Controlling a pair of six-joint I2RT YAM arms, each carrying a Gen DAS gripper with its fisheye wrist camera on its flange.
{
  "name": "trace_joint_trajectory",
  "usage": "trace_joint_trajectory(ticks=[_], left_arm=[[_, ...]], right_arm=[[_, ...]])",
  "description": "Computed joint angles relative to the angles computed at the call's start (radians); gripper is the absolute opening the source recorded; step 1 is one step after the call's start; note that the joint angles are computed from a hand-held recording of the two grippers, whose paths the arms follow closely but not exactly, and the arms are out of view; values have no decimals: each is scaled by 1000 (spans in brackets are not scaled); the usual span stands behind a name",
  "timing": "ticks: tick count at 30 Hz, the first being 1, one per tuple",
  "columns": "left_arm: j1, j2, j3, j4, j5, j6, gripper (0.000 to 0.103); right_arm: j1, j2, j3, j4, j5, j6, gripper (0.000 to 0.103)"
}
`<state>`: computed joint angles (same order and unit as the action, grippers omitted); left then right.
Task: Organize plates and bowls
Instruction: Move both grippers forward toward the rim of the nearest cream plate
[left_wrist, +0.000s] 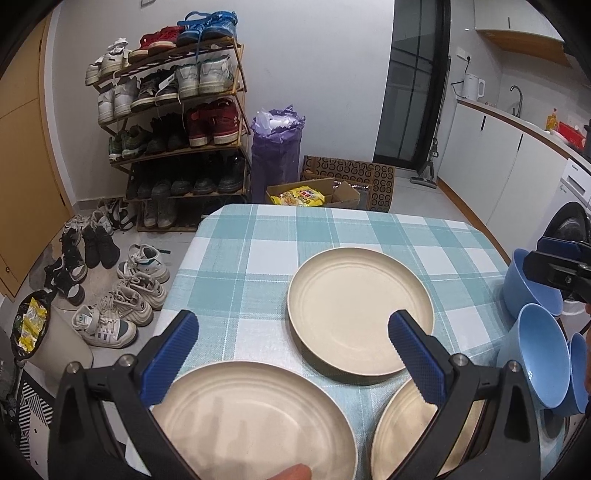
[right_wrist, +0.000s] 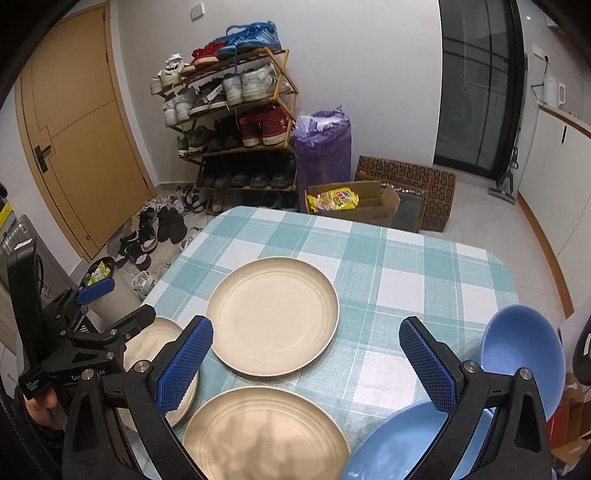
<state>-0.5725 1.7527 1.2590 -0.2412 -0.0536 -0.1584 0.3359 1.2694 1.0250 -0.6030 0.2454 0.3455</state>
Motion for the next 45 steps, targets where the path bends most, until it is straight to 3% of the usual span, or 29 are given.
trace_joint_trajectory(ticks=[18,29,45], left_arm=[[27,165,106,-3,11,12,103],[30,295,255,-123,12,10,103],[41,428,396,-219,47,-1,101]], right_arm=[[-74,253,82,39,-88,-6,103],[-85,383,137,31,-117,11,103],[-142,570,213,42,-164,70,103]])
